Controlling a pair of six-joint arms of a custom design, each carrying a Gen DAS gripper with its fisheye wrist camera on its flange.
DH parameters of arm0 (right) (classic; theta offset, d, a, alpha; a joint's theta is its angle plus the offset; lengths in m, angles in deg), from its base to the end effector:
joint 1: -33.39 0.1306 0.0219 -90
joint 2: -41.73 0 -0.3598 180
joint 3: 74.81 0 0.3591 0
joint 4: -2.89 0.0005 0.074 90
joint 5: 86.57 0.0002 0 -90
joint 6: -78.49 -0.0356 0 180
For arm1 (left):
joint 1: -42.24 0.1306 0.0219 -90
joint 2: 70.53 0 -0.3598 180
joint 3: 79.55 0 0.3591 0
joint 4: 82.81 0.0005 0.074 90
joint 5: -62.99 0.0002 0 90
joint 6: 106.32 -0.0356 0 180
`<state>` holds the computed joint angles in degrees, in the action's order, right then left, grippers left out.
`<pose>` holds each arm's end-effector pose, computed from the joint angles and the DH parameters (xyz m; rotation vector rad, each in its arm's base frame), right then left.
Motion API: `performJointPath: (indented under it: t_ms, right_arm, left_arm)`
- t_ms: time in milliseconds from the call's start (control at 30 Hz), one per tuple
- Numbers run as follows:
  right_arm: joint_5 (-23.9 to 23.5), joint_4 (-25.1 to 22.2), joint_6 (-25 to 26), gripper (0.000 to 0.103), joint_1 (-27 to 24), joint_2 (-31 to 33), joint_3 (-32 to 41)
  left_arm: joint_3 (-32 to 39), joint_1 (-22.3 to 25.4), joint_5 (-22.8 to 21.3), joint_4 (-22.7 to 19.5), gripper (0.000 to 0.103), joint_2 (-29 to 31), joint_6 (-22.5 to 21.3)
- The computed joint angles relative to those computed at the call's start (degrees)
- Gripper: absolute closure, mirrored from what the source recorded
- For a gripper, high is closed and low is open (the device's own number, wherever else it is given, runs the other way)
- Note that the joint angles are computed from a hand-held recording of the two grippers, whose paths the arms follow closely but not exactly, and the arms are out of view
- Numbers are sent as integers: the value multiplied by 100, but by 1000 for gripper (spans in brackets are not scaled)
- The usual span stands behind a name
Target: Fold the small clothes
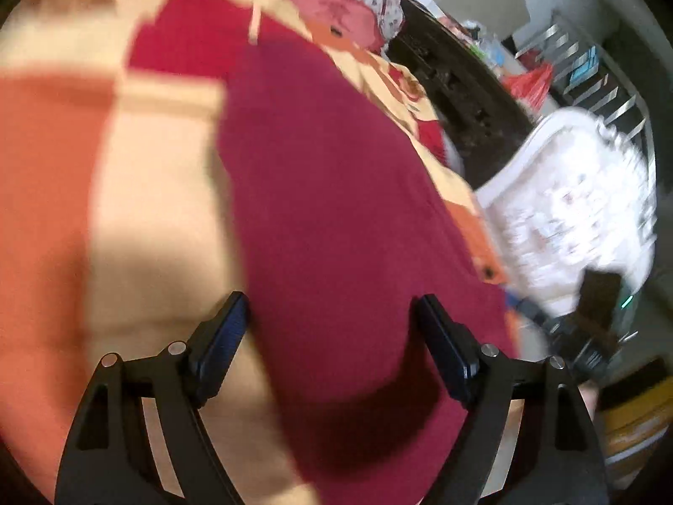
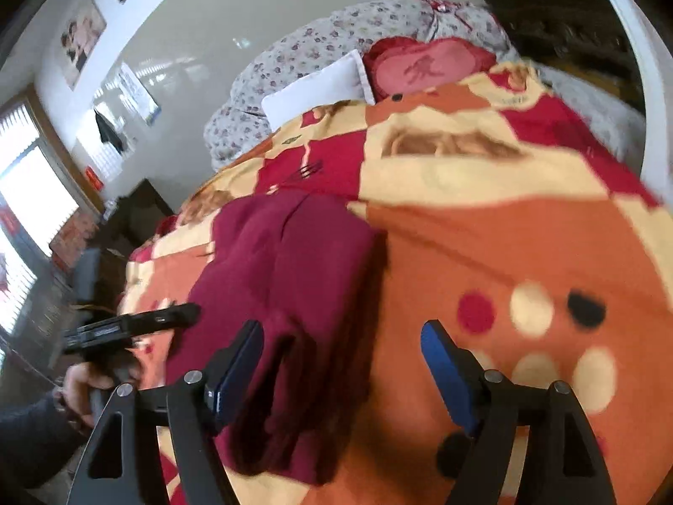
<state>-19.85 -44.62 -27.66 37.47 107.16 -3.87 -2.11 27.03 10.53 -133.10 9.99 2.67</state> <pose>0.3071 0.0355 0.4208 0.0321 2.3163 0.6482 0.3628 -0.1216 0.3840 0.2002 2.5280 -1.0638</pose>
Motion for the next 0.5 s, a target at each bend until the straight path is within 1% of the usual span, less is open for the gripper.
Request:
performJointPath:
  t_ms: [33,67,100,133,200,233,267,300,367,433,467,500]
  right_arm:
    - [-224,122,-98,28,-34,-16,-107]
    - [-425,278,-231,28,-29,3,-212]
    - [-632,457,-433,28,-47,20,-349]
    - [-729,565,-616,28,-45,65,-432]
    - [-948,693,-873,28,-31,157,-585]
    - [-1026,737,-990,28,-14,238,-613]
    - [-1062,798,-1118,28,27,330,-632]
    - [-1008,825,-1146,26,66,372,-634]
    - [-802,610,-905,31,214,453,-486]
    - [-369,210,-448,52,461,415,-234]
    - [-276,96,-345,57,539,389,-153]
    - [-170,-91,-254,62,646,318,-48]
  left_arm:
    - [-96,-42,-13,229,20,-44,231]
    - [-146,-66,-34,349,14,-94,352]
    - [-148,-103,-9,436,12,-87,479]
    - [-90,-163,-97,426,12,-59,614]
    - [0,-217,-163,376,13,-27,684]
    - [36,-255,-274,367,18,-26,695]
    - [115,-302,-535,241,41,-1,631]
    - [181,-351,-778,109,54,19,554]
    - [204,-456,-1078,49,61,-64,434]
    - [296,-660,-1532,-74,63,-175,209]
    - [305,-721,-1669,-70,64,-237,181]
    - [291,-725,-1704,-44,65,-293,180]
